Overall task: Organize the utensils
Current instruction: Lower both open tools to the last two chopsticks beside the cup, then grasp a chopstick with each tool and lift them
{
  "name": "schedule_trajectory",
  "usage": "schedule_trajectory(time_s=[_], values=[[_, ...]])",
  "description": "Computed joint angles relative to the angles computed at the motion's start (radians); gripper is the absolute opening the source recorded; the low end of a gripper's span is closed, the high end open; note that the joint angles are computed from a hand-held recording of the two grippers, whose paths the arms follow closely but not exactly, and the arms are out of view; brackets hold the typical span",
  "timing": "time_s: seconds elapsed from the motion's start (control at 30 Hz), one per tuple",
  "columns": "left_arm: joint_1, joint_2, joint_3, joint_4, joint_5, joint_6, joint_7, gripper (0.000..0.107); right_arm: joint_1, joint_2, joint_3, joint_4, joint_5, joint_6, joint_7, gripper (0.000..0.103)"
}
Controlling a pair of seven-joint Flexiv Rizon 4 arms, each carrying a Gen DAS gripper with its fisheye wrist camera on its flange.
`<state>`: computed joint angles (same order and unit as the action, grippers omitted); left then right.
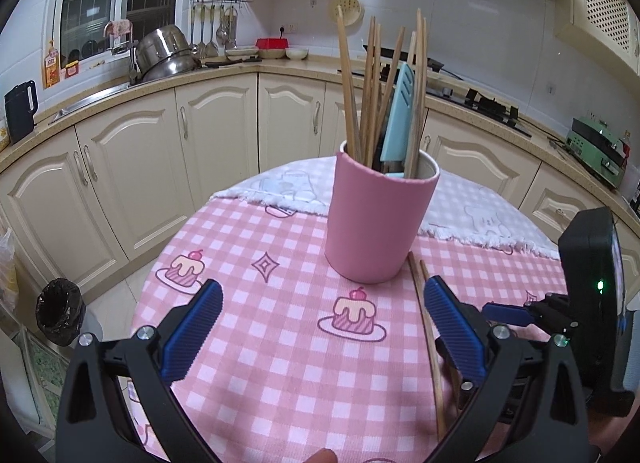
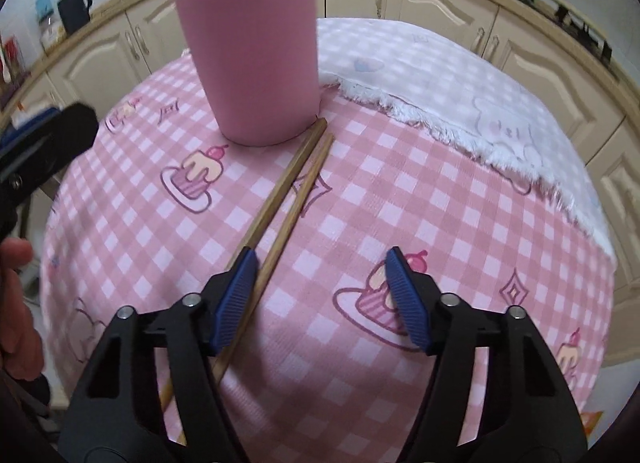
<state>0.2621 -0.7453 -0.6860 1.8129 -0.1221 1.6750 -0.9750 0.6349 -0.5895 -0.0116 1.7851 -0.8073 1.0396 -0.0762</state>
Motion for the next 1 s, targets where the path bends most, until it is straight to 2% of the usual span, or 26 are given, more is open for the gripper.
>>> schedule_trajectory(time_s=[0.17,0.37,0.6,0.67,0.73,0.8,0.87,0.9,0.93,0.97,1.0], values=[[-0.042,0.009,0.037,-0.016,-0.012,-0.054,0.023,0.098,-0.016,0.040,0.000,0.058,-0.008,0.022,0.021,0.042],[-0.244,0.025,0.253,-0.096,-0.052,-0.217,0.066,0.098,-0.040,0.076,-0.005,0.128,-0.056,0.096,0.060,0.040],[-0.382,0.004,0.389,-0.179,-0.099,-0.336,0.100,0.096,-0.060,0.091,-0.022,0.166,-0.092,0.169,0.114,0.034],[-0.418,-0.002,0.429,-0.205,-0.097,-0.372,0.113,0.090,-0.068,0.086,-0.025,0.162,-0.090,0.180,0.116,0.034],[-0.443,-0.008,0.456,-0.227,-0.091,-0.419,0.132,0.079,-0.073,0.079,-0.025,0.152,-0.080,0.180,0.113,0.033],[-0.441,-0.008,0.450,-0.225,-0.104,-0.423,0.158,0.077,-0.075,0.072,-0.021,0.139,-0.065,0.164,0.097,0.031],[-0.432,-0.007,0.438,-0.236,-0.128,-0.466,0.181,0.069,-0.074,0.060,-0.013,0.114,-0.045,0.128,0.060,0.029],[-0.434,-0.005,0.439,-0.238,-0.132,-0.473,0.194,0.059,-0.073,0.056,-0.008,0.104,-0.035,0.110,0.043,0.029],[-0.433,-0.002,0.435,-0.237,-0.138,-0.482,0.209,0.044,-0.073,0.051,-0.003,0.093,-0.027,0.099,0.023,0.026],[-0.433,0.001,0.432,-0.238,-0.143,-0.492,0.224,0.035,-0.073,0.048,-0.002,0.090,-0.025,0.103,0.013,0.020],[-0.435,0.007,0.430,-0.235,-0.146,-0.504,0.241,0.017,-0.073,0.047,-0.003,0.089,-0.024,0.110,0.004,0.016]])
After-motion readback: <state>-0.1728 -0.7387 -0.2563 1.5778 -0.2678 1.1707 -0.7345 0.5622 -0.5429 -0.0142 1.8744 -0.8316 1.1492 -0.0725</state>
